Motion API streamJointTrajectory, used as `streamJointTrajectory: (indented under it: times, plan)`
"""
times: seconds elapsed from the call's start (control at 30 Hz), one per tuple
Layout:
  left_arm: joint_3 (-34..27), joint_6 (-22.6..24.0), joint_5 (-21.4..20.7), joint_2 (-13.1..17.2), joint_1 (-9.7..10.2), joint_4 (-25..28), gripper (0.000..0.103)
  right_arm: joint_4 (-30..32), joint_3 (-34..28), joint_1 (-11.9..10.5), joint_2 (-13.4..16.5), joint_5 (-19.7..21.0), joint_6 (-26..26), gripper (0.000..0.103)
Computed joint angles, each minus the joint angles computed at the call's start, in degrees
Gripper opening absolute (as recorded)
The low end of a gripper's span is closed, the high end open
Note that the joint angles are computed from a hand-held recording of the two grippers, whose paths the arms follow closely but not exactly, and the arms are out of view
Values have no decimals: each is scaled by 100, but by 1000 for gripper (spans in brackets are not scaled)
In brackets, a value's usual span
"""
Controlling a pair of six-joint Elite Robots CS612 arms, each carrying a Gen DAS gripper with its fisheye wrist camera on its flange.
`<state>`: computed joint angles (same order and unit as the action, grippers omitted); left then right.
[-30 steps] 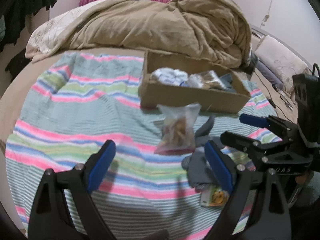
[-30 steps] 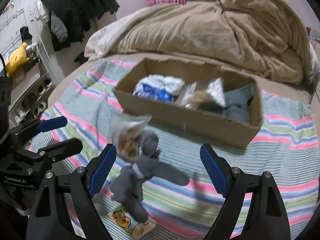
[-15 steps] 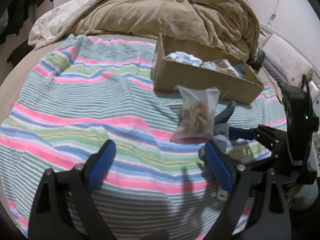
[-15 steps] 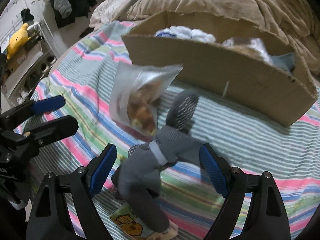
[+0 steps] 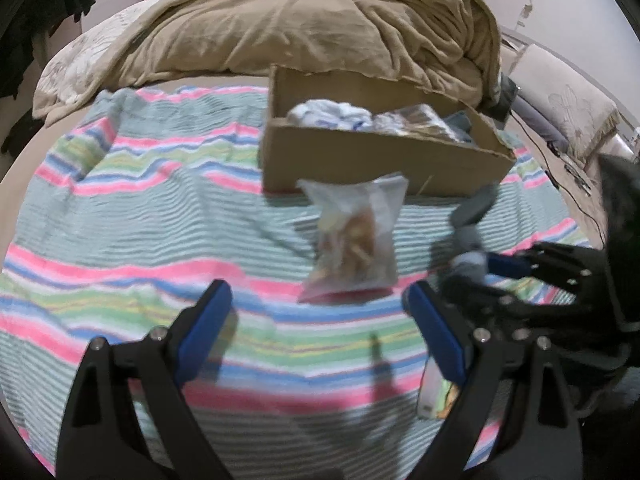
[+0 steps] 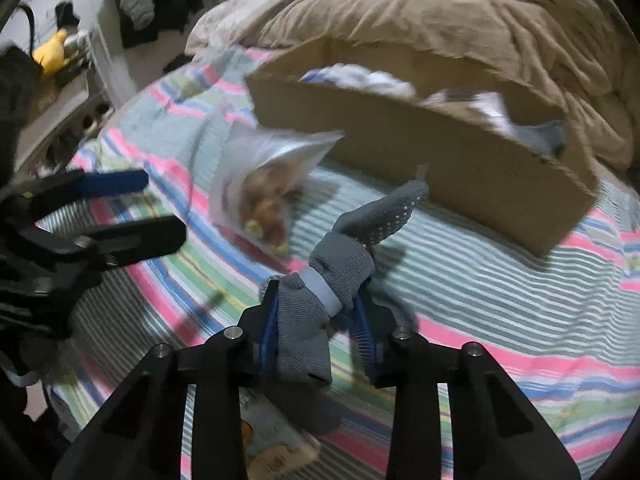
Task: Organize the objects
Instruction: 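Grasp the clear snack bag with the left tool while the right tool holds the glove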
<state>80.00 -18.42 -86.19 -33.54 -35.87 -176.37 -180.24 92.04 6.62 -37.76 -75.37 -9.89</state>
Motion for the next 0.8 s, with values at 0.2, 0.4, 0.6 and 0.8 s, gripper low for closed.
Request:
streamJointTrajectory:
  times: [0.2, 0.4, 0.6, 0.8]
  plan:
    - [-365, 210, 102, 165, -82, 250, 91, -640, 320, -233, -187, 199, 534, 36]
    - [-653, 332, 225, 318, -139, 498, 87, -899, 455, -399, -249, 313, 760, 36]
    - [-756, 273, 282, 410, -121, 601, 63, -920, 422, -449, -230, 384, 837, 36]
    - [-676, 131, 237, 406, -93, 241, 46, -958, 429, -479, -230, 444, 885, 36]
